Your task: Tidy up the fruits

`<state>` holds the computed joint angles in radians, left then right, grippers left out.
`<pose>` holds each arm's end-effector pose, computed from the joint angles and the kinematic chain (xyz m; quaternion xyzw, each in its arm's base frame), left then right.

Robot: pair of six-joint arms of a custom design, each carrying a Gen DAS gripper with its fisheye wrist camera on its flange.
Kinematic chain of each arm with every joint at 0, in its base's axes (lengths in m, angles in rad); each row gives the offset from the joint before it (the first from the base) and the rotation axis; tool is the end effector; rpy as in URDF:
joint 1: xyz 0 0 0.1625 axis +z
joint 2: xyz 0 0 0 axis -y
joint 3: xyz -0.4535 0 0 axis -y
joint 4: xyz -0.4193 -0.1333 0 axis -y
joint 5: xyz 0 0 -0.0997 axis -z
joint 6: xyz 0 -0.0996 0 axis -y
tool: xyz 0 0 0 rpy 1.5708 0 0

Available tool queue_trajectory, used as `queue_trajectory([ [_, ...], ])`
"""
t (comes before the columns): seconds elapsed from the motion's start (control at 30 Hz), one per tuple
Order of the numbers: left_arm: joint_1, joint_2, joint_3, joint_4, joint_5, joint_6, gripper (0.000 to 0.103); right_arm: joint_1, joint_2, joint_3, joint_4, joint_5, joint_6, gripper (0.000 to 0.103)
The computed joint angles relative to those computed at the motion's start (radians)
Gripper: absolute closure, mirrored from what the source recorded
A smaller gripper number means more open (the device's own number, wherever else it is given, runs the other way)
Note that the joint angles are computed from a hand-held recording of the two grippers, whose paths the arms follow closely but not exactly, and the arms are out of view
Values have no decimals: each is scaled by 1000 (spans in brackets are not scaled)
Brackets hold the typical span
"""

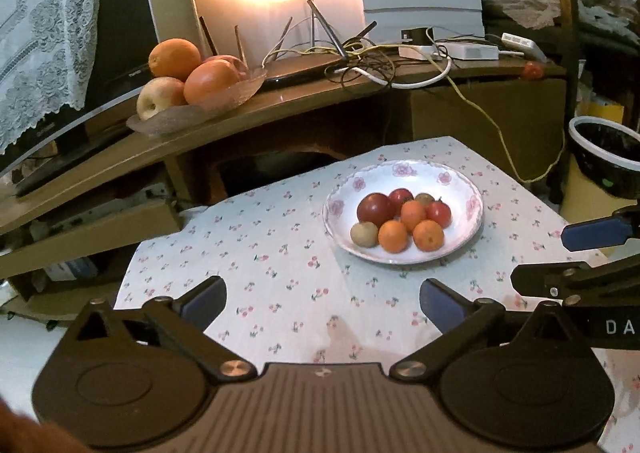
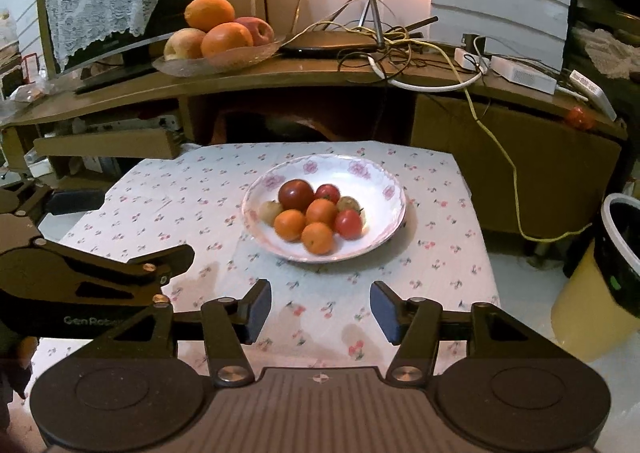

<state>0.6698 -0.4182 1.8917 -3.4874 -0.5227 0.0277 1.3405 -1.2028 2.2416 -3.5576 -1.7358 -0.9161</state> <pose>-0.3078 -0.5239 -0.0728 0.2799 0.8044 -0.3788 0.3619 -0.0034 -0.5269 0.2480 0.2627 -0.8477 0.3424 0.3083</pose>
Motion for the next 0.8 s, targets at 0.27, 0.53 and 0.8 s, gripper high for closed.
queue_trajectory([
  [0.27,-33,-28,70,51,6,-99,0,-13,-25,71,-50,5,7,46],
  [0.53,-63,-56,121,119,17,-201,0,-21,-49,127,-79,7,33,46],
  [0.8,-91,-66,162,138,37,-260,0,-29,-64,174,-82,-4,41,45],
])
